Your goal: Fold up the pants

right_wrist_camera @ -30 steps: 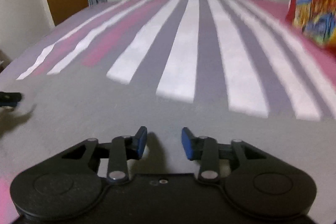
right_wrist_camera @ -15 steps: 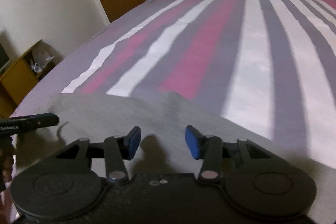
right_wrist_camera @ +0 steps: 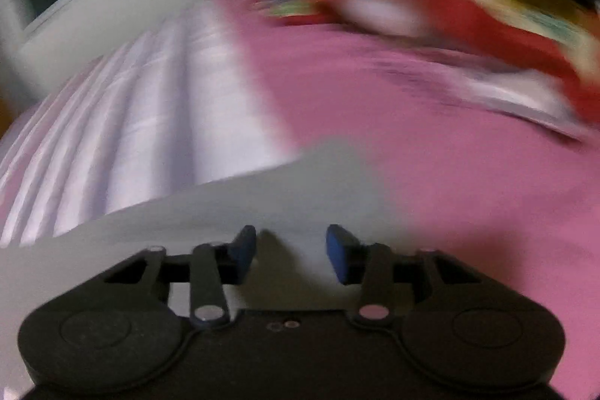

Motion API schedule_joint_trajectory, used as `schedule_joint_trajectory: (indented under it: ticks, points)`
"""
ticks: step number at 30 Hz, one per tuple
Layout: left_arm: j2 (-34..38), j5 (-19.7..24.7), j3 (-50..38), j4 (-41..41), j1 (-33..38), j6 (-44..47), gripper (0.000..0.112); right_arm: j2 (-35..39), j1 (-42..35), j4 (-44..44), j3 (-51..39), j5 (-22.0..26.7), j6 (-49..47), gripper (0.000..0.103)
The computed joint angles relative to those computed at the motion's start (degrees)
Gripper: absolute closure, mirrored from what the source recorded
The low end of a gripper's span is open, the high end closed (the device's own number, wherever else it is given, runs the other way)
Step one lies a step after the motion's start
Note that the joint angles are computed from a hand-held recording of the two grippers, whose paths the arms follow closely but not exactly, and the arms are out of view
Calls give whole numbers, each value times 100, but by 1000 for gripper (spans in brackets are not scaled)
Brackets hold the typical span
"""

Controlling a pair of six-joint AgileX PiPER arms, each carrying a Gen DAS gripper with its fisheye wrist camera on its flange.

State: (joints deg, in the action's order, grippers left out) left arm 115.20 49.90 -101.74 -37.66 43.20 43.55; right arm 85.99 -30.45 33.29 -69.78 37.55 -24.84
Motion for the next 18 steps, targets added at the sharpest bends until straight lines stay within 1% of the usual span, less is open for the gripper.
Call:
schedule_joint_trajectory:
  ticks: [1, 2, 3, 5, 6, 7, 8, 9, 10, 11, 12, 13, 14, 15, 16, 18]
  points:
    - [-108, -5, 152, -60, 48, 113, 41, -341, -265, 501, 308, -21, -453, 57]
    - [-193, -21, 288, -52, 77, 221, 41, -582, -556, 1047, 511, 181, -1026, 57]
    - [-255, -52, 413, -30, 96, 328, 41, -811, -861, 1547, 662, 611, -1599, 59]
    - [-343, -133, 632, -6, 107, 422, 41, -1059, -1245, 2300, 953, 1285, -2738, 59]
    - [-386, -192, 708, 38, 83, 426, 41, -1137, -1247, 2556, 1109, 1509, -3077, 59]
    - [-436, -292, 801, 90, 46, 449, 41, -1176, -1153, 2690, 1226, 1626, -3201, 60]
    - [-480, -387, 887, 136, 9, 457, 40, -1195, -1034, 2704, 1343, 1655, -3223, 60]
    - [-491, -397, 908, 160, -6, 442, 38, -1175, -831, 2488, 1446, 1455, -3066, 59]
    - [-483, -356, 877, 186, -9, 400, 37, -1151, -562, 2050, 1496, 1028, -2776, 59]
    - [-478, -313, 849, 217, -4, 348, 37, -1101, -521, 1834, 1697, 594, -2642, 64]
    - [-469, -259, 811, 230, 10, 321, 37, -1112, -709, 1847, 1883, 389, -2284, 98]
    - [-465, -200, 785, 223, 35, 312, 37, -1233, -955, 2089, 2013, 413, -2068, 101]
    - [-453, -158, 762, 188, 65, 325, 37, -1342, -1302, 2560, 2150, 667, -2081, 96]
    - [-455, -150, 788, 119, 99, 360, 37, -1408, -1835, 3098, 2305, 1149, -2324, 77]
    - [-453, -157, 819, 51, 127, 394, 37, -1344, -2225, 3408, 2405, 1571, -2485, 78]
    - [-473, -215, 918, -64, 158, 435, 37, -1142, -2558, 3601, 2439, 2070, -2416, 78]
